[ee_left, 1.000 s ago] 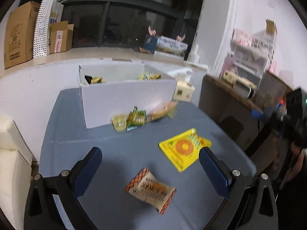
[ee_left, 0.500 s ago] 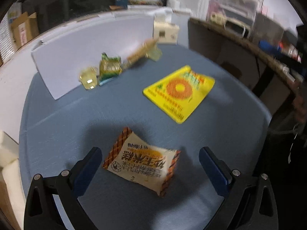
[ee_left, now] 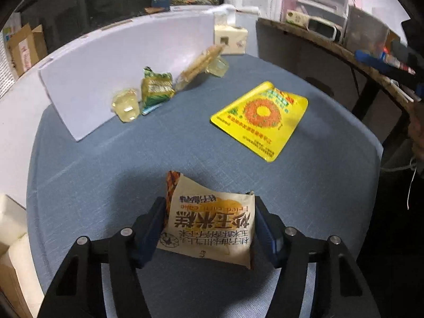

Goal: Organize snacks
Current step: 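Lift the wrapped cake with left tool while right tool grasps a wrapped bread stick, then drop the cake and bread stick into the white box, opening both tools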

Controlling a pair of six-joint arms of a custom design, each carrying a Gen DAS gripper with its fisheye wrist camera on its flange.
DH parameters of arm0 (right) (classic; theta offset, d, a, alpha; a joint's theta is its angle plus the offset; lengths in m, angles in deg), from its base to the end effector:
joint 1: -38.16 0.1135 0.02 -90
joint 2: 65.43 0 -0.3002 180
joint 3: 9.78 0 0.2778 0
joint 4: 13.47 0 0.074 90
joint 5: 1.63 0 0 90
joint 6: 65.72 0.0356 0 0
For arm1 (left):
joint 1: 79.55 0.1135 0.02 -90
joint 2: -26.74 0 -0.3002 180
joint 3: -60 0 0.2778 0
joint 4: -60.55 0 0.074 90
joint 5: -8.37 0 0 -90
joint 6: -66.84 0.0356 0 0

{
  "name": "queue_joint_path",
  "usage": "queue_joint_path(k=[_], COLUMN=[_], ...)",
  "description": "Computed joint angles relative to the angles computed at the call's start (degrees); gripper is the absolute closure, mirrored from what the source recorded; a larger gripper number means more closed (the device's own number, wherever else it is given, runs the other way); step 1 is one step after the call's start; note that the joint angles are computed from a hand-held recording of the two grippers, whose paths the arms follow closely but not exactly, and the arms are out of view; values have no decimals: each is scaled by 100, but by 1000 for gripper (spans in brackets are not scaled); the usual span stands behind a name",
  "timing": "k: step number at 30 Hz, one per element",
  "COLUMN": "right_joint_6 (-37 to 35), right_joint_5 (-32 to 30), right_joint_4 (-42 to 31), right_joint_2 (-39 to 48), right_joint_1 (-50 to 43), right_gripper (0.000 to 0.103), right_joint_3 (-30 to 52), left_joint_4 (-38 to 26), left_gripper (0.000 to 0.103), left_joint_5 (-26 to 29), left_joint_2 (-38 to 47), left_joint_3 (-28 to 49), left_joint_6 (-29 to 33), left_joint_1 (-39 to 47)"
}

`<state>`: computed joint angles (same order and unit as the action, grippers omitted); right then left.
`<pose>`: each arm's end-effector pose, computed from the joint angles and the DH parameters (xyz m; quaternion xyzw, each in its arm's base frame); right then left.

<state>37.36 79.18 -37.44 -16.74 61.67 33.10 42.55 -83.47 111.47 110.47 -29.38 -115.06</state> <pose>0.1746 0.0822 0.2567 -0.1184 0.8551 0.2228 0.4530 0.2360 -0.1670 0.1694 0.2342 0.9167 -0.1010 0.3076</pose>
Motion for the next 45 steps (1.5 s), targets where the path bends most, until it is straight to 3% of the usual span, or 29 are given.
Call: queue_joint_path(k=[3,6,9,15,20,21,23,25,29,31,40,45], right_joint_6=[119,541,1106,2199,2810,2865,2912,2831,2810,2652,1776,1171], right_joint_5=[-322,-706,-1363,-1473,-1671,-1721,-1726,-1555,-1621,-1612,-1611,-1311], right_joint_4=[212,23,506,956,1223,1271,1275,1173,1366,1394,1550,1118], right_joint_2=[660,1879,2874,4374,5124,5229,5380,5476,5453,5291,3550,2653], right_joint_1=[-130,-347,-605,-698,-760,-772,-766,-740,-799,-816,-860,-689], right_gripper=[0,0,0,0,0,2,18,65,72,81,82,82], right_joint_3=[202,890,1362,2404,2921,2975,3063,3157,2985,2829,1620,1508], left_joint_4=[101,113,135,174,272,271,312,405,372,374,439,346], left_gripper=[35,35,35,35,35,35,35,35,35,35,35,35], left_joint_5=[-124,-270,-371,-262,-162,-185,-178,-93,-72,-67,108,-13], left_joint_2=[-462,-938,-1246,-1451,-1380,-1360,-1318,-1301,-1207,-1223,-1268,-1099], left_joint_3=[-199,-294,-361,-429,-410,-407,-411,-443,-347,-307,97,635], left_joint_6=[-195,-362,-503,-531,-495,-475,-484,-536,-452,-418,-394,-255], left_joint_1=[-41,-107,-151,-103,-65,-77,-68,-21,7,50,341,433])
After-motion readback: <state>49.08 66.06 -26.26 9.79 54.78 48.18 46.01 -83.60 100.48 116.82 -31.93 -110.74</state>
